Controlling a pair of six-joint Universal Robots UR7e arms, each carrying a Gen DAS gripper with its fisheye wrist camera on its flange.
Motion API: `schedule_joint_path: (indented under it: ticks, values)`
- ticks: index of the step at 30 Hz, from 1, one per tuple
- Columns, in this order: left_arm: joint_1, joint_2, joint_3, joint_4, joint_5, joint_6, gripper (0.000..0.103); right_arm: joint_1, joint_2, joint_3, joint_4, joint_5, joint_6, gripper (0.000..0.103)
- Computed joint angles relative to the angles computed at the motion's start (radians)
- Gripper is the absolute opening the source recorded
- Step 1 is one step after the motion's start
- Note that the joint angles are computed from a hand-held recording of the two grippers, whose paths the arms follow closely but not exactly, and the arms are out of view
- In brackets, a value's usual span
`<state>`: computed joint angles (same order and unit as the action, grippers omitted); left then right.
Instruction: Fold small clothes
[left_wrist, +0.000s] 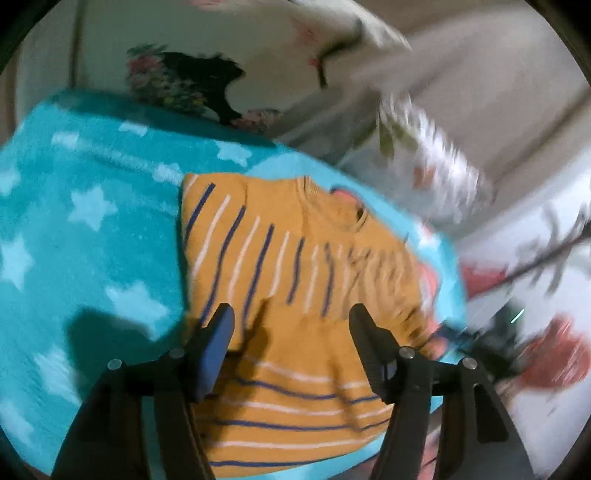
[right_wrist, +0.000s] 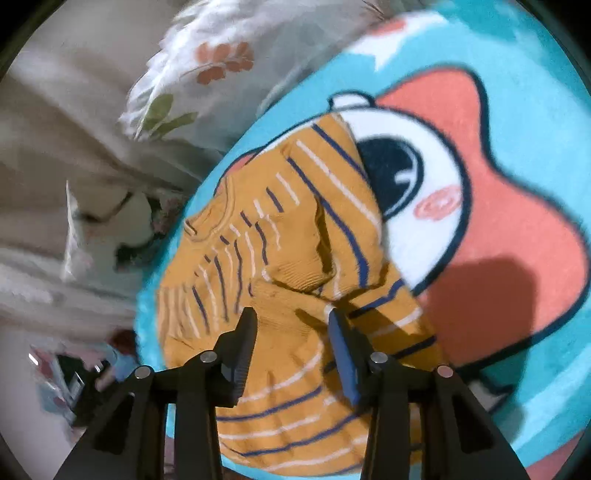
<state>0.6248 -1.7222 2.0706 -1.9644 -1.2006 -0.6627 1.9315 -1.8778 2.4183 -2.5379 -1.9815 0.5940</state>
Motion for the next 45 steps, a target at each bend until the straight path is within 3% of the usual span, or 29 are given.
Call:
schedule_joint_path:
  ticks: [4, 13, 14, 15, 16, 17, 19, 26, 31, 39, 45]
  values:
    - [0.008, 0.03, 0.018, 0.073, -0.046, 0.101, 0.065, 0.105, 0.065, -0.069, 0.151, -0.122, -0.075, 0.058]
    - [0.043, 0.092, 0.066, 0.028, -0.083, 0.122, 0.063, 0.158, 0.296, -0.119, 0.132, -0.349, -0.177, 0.061]
    - [0.043, 0.095, 0.066, 0.031, -0.085, 0.12, 0.044, 0.158, 0.314, -0.123, 0.137, -0.36, -0.179, 0.06]
    - [0.042, 0.099, 0.062, 0.05, -0.079, 0.114, 0.028, 0.16, 0.323, -0.124, 0.138, -0.36, -0.178, 0.047]
    - [0.04, 0.101, 0.057, 0.073, -0.07, 0.104, 0.006, 0.163, 0.326, -0.124, 0.149, -0.358, -0.168, 0.023]
    - [0.037, 0.098, 0.055, 0.077, -0.064, 0.097, 0.006, 0.166, 0.324, -0.126, 0.168, -0.358, -0.153, 0.013]
    - [0.036, 0.065, 0.06, 0.065, -0.059, 0.086, 0.005, 0.183, 0.308, -0.129, 0.202, -0.367, -0.118, 0.008]
    - [0.009, -0.02, 0.047, 0.049, -0.051, 0.053, 0.005, 0.278, 0.252, -0.166, 0.284, -0.408, -0.034, 0.007]
    - [0.027, 0.015, -0.003, 0.003, -0.041, 0.067, 0.005, 0.313, 0.278, -0.22, 0.256, -0.436, -0.034, 0.006]
    - [0.151, 0.202, -0.132, -0.085, -0.035, 0.13, 0.005, 0.207, 0.419, -0.316, 0.106, -0.451, -0.127, 0.006]
    - [0.219, 0.298, -0.159, -0.05, -0.01, 0.147, 0.007, 0.096, 0.52, -0.347, 0.127, -0.487, -0.105, 0.006]
